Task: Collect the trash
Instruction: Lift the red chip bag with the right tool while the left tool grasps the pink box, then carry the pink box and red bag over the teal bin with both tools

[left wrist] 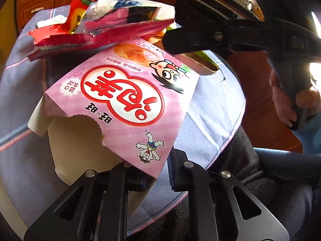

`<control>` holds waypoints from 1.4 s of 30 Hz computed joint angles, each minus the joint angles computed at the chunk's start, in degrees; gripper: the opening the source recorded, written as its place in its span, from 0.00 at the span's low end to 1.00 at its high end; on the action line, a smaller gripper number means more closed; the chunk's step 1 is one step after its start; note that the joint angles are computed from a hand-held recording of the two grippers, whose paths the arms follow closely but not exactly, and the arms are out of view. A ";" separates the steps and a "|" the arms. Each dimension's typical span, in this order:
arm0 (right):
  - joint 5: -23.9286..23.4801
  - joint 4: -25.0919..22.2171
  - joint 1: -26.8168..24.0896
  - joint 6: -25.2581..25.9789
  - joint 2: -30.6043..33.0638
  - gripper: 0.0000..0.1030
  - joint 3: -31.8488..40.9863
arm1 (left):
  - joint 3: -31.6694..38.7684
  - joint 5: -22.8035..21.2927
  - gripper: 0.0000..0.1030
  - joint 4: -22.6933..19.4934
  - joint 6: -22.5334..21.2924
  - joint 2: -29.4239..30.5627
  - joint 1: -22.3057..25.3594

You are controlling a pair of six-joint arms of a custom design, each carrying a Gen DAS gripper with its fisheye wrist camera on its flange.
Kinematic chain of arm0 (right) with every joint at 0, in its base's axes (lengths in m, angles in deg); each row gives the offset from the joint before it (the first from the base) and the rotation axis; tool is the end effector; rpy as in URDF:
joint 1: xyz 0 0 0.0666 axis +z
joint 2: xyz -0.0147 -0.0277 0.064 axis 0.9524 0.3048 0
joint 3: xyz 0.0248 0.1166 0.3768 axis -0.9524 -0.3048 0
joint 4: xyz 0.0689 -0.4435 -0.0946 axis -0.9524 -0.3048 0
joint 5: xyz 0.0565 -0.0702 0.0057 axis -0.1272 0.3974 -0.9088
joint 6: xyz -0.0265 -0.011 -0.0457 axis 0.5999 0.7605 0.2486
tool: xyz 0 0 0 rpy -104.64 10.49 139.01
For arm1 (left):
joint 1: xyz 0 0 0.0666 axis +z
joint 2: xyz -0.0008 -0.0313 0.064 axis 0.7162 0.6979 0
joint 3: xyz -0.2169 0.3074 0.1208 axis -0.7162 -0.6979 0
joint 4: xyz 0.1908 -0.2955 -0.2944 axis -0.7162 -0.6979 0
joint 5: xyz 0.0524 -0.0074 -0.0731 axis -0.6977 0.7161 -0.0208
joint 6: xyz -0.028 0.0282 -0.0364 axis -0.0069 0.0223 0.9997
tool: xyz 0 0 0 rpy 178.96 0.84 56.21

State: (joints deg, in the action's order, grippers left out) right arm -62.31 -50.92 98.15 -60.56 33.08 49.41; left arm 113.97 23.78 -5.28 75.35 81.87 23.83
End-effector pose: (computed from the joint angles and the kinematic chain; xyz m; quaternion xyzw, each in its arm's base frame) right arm 0.5812 0.2878 0.4427 -0.2221 0.9355 0.1354 0.2390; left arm 0.5392 -0.2332 0.3554 0.2520 0.9157 -0.2416 0.1990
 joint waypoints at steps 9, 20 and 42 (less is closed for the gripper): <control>5.08 -5.98 1.93 11.18 10.42 0.74 12.68 | -2.04 2.04 0.17 1.30 0.05 -0.99 1.08; 2.98 -5.52 3.09 5.68 9.92 0.04 13.16 | -2.16 1.73 0.12 1.60 0.52 -2.63 2.25; -1.82 6.07 -2.79 -6.69 -10.74 0.02 -1.55 | 7.85 -8.42 0.03 1.06 0.89 -7.62 -1.57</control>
State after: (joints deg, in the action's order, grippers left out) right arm -64.13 -44.85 95.35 -67.25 22.33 47.86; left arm 121.81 15.37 -4.22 76.24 74.25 22.27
